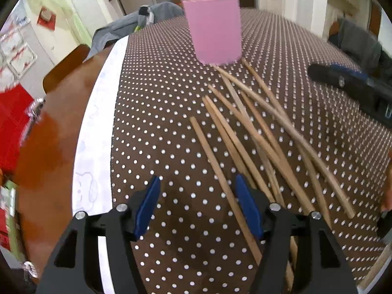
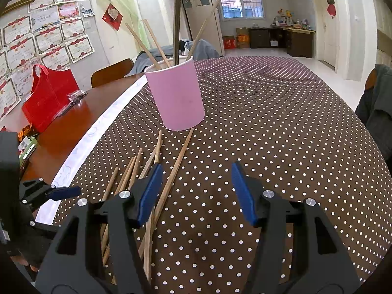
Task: Organize utensils
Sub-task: 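Move both tools back down to the remaining chopsticks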
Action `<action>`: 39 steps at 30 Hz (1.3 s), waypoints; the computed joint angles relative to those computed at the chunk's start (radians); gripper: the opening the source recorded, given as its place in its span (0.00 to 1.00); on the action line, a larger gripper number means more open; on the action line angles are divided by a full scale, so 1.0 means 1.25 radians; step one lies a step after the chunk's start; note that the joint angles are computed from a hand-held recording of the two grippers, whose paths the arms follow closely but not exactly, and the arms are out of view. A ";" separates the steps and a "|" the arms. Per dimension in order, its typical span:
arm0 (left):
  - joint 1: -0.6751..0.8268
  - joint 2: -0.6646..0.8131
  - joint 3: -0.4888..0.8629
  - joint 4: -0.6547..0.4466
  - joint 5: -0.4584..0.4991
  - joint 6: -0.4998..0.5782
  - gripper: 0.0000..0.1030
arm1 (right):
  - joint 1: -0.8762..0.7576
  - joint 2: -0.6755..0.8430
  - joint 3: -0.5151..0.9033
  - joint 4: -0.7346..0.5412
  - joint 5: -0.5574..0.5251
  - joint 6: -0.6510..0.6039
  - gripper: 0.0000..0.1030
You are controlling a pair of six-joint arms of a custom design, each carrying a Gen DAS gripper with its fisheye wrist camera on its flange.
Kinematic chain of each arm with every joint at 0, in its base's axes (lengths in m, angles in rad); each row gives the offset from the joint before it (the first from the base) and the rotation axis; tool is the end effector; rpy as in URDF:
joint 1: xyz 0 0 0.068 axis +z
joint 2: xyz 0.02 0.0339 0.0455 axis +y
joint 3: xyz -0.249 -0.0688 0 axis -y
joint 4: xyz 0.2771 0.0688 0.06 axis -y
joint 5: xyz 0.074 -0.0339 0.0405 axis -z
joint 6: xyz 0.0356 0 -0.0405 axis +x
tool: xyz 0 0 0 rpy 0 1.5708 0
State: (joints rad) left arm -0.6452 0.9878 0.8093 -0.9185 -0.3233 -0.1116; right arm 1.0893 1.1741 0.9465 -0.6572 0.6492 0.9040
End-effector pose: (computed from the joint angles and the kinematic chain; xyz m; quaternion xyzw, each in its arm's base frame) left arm 0.1789 -0.1205 0.2353 0.2165 0.9354 0.0598 0.2730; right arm 0.1451 0.2312 0.2599 0.0242 0.8987 0.1045 0.4253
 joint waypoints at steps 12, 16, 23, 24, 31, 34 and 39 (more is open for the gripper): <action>0.092 0.013 0.013 0.018 0.196 0.062 0.11 | -0.053 0.038 0.034 -0.030 -0.091 -0.031 0.56; 0.126 0.039 0.028 0.027 0.234 0.079 0.08 | -0.080 0.063 0.055 -0.035 -0.143 -0.050 0.56; 0.173 0.100 0.050 0.086 0.242 0.103 0.07 | -0.101 0.144 0.117 -0.057 -0.210 -0.072 0.56; 0.178 0.109 0.051 0.102 0.237 0.105 0.07 | -0.105 0.156 0.125 -0.061 -0.216 -0.074 0.56; 0.221 0.153 0.092 0.081 0.262 0.103 0.08 | -0.134 0.216 0.176 -0.098 -0.247 -0.085 0.56; 0.210 0.145 0.096 0.047 0.246 0.124 0.09 | -0.138 0.256 0.222 -0.131 -0.249 -0.102 0.56; 0.199 0.152 0.109 0.030 0.228 0.139 0.09 | -0.127 0.367 0.354 -0.232 -0.233 -0.152 0.55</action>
State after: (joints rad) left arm -0.3958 1.1780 0.9450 -0.8807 -0.0383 0.0621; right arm 0.9308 1.6326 1.3895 -0.9477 0.3582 0.7139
